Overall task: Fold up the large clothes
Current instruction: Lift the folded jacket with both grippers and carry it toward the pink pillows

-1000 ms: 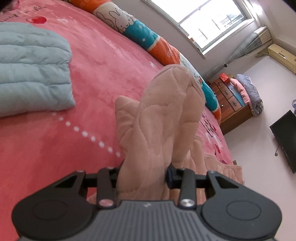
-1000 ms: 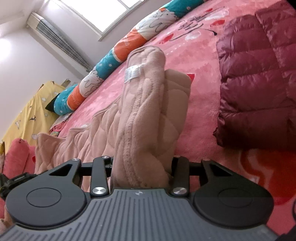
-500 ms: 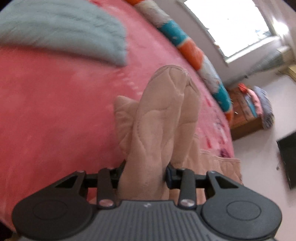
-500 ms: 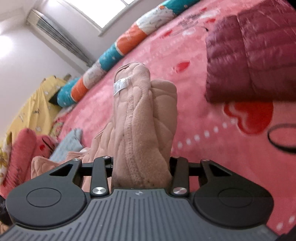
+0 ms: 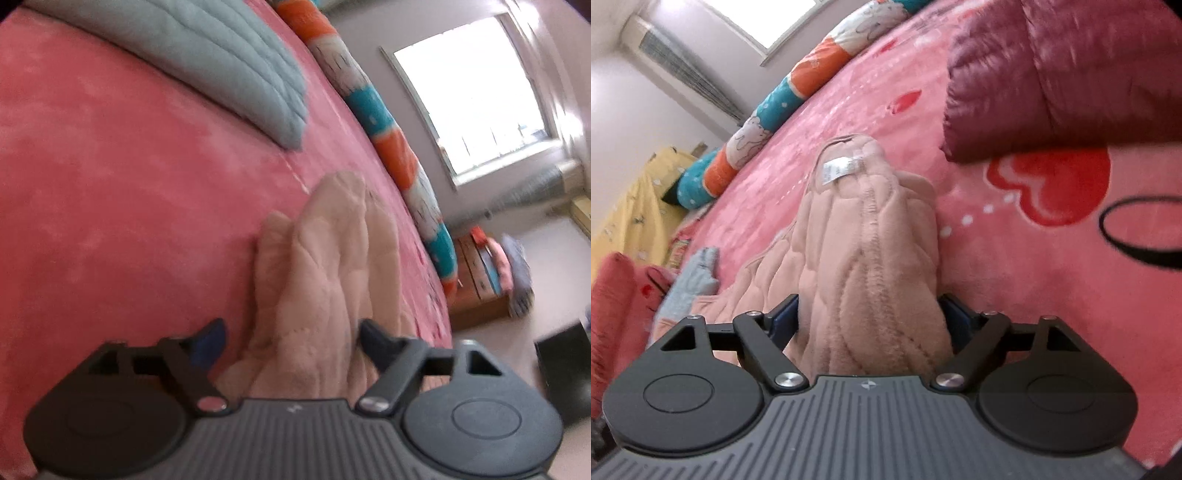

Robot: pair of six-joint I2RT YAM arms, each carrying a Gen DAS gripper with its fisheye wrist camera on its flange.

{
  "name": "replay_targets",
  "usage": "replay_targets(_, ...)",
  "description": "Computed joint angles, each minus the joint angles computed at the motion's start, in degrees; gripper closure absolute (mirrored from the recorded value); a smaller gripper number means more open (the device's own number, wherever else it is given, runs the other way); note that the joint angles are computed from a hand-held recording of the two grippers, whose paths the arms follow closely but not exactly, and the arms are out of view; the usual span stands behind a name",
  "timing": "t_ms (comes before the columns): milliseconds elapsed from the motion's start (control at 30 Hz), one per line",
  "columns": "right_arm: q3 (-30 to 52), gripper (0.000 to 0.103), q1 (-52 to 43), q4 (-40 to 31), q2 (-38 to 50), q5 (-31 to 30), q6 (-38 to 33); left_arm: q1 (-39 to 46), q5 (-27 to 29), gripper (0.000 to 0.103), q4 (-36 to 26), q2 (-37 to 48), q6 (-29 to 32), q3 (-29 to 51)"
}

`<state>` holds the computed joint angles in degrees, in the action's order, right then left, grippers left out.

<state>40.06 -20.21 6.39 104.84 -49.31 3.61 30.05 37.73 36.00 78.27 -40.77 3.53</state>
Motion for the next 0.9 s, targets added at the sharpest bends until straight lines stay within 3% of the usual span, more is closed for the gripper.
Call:
replay_targets(167, 3.43, 0.0, -2.38, -7.35, 2.95, -5.64, -5.0, -2.43, 2.15, 0.008, 14.18, 14.69, 2.81, 1.55)
replay_targets(233, 4.32, 0.0, -1.76, -8.91, 3.45, -5.89, -6.62, -1.93, 3.77, 0.011, 14.75, 16.63, 5.06, 2.73)
replay_targets(333, 4.44, 0.0, -0.75, -10.59, 2.76, -5.93, -7.54, -1.46, 5.74, 0.038, 16.84, 19.5, 8.12, 3.62)
replay_targets(433, 2.48, 0.0, 0.52, -11.22, -0.39, -4.21, -9.05, -0.52, 8.32, 0.049, 16.49, 20.63, 8.18, 4.92)
replay_targets(500, 1.05, 0.013, 1.81, -9.05, -2.17, -2.26, -7.46, 0.22, 9.52, 0.056, 14.53, 18.34, 10.06, 4.36)
replay_targets(633, -4.41, 0.043, 5.04, -3.55, -10.16, 4.6, -0.72, 3.48, 14.38, 0.062, 11.28, 15.91, 12.26, 5.1)
replay_targets(900, -12.33, 0.055, 21.02, -2.18, -33.33, 27.36, 4.67, 8.73, 21.42, 0.065, 10.9, 12.95, 13.87, 5.55)
